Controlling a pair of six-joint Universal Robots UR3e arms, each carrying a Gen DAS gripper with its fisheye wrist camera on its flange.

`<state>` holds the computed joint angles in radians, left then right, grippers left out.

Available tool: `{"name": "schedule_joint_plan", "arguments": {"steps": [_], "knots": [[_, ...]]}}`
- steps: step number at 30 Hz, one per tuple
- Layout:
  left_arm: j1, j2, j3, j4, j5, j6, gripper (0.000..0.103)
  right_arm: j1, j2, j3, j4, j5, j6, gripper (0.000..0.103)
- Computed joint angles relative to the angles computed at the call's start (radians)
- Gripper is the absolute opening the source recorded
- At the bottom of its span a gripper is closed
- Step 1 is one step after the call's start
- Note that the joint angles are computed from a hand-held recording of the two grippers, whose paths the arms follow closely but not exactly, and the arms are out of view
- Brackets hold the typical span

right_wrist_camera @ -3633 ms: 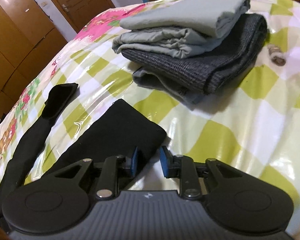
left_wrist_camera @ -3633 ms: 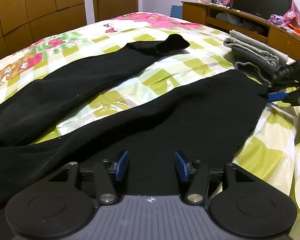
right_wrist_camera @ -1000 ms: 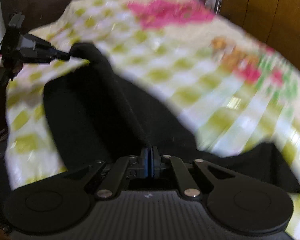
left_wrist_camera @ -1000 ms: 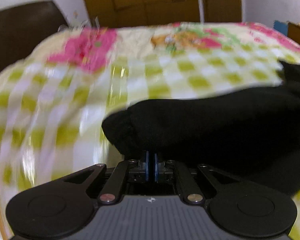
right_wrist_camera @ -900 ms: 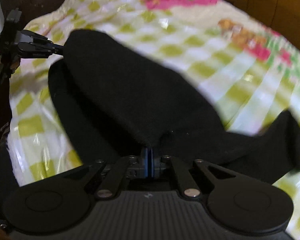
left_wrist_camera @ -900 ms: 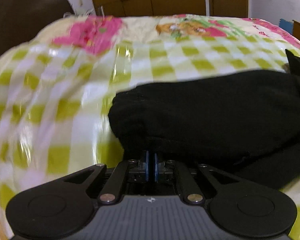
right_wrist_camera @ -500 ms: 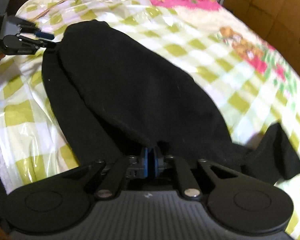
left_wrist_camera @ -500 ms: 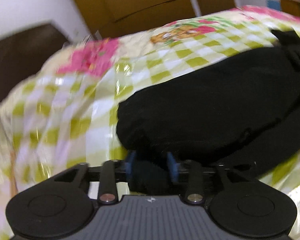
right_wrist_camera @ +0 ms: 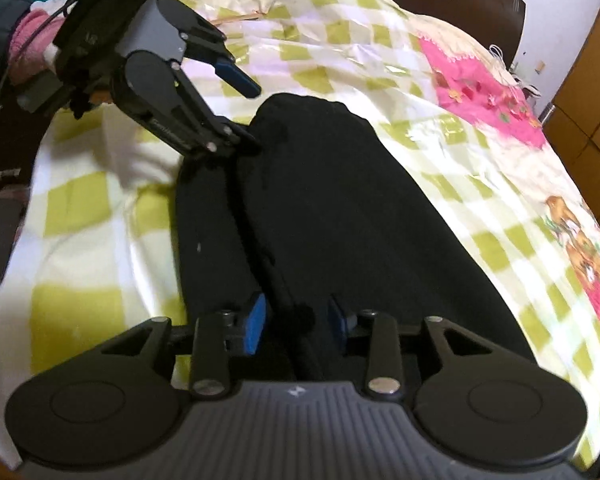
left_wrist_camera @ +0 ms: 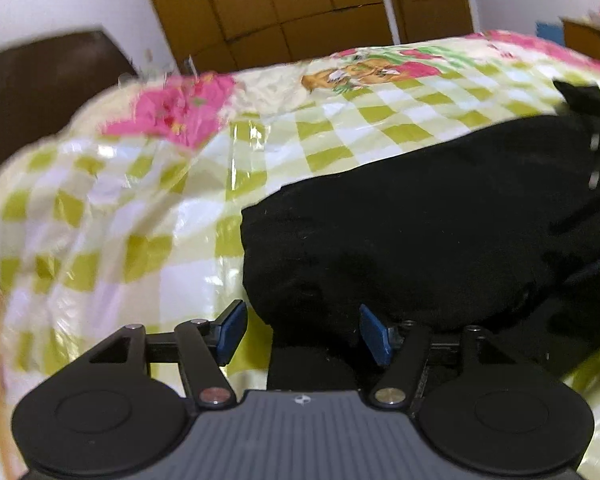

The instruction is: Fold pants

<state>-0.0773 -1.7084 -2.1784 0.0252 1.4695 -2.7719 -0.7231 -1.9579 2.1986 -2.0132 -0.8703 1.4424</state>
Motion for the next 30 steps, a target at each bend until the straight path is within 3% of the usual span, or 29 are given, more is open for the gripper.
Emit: {"name": "schedule_joint_plan", "arguments": {"steps": [4, 5, 6, 7, 10, 14, 16, 18, 20, 23, 25, 26, 27, 28, 30], "knots": [[0.032, 0.002, 0.030, -0.082, -0.054, -0.027, 0.056, 0.102, 0.094, 0.024, -0.206, -0.030, 0.137, 0.034], [0.037, 0.010, 0.026, -0.089, -0.064, -0.026, 0.052, 0.118, 0.100, 0.021, -0.208, -0.040, 0.143, 0.034], [0.052, 0.027, 0.017, -0.102, -0.093, -0.021, 0.037, 0.119, 0.093, 0.018, -0.186, -0.038, 0.130, 0.034], [0.074, 0.048, 0.010, -0.133, -0.134, -0.019, 0.032, 0.117, 0.076, 0.027, -0.170, -0.032, 0.115, 0.034], [0.077, 0.059, 0.006, -0.142, -0.151, -0.035, 0.030, 0.113, 0.047, 0.071, -0.189, -0.024, 0.087, 0.034], [0.078, 0.067, -0.013, -0.107, -0.145, -0.013, 0.038, 0.162, 0.106, 0.096, -0.345, -0.052, 0.199, 0.034], [0.091, 0.085, -0.033, -0.088, -0.148, -0.004, 0.049, 0.164, 0.103, 0.117, -0.399, -0.043, 0.216, 0.034], [0.089, 0.082, -0.055, -0.028, -0.132, 0.016, 0.068, 0.167, 0.107, 0.114, -0.401, -0.043, 0.200, 0.035], [0.070, 0.049, -0.045, 0.006, -0.097, 0.042, 0.078, 0.191, 0.138, 0.105, -0.420, -0.066, 0.203, 0.036], [0.060, -0.013, -0.004, 0.005, -0.084, 0.041, 0.080, 0.217, 0.166, 0.115, -0.479, -0.076, 0.222, 0.037], [0.066, -0.038, 0.039, -0.051, -0.101, 0.009, 0.070, 0.236, 0.186, 0.108, -0.508, -0.085, 0.246, 0.037], [0.073, -0.039, 0.057, -0.091, -0.121, 0.002, 0.058, 0.247, 0.202, 0.113, -0.551, -0.093, 0.266, 0.032], [0.078, -0.032, 0.068, -0.122, -0.137, -0.013, 0.057, 0.258, 0.220, 0.102, -0.565, -0.103, 0.291, 0.030], [0.077, -0.026, 0.065, -0.116, -0.137, -0.014, 0.056, 0.267, 0.234, 0.070, -0.533, -0.113, 0.317, 0.014], [0.090, 0.011, 0.051, -0.130, -0.160, 0.000, 0.045, 0.273, 0.249, 0.004, -0.461, -0.120, 0.363, 0.009]]}}
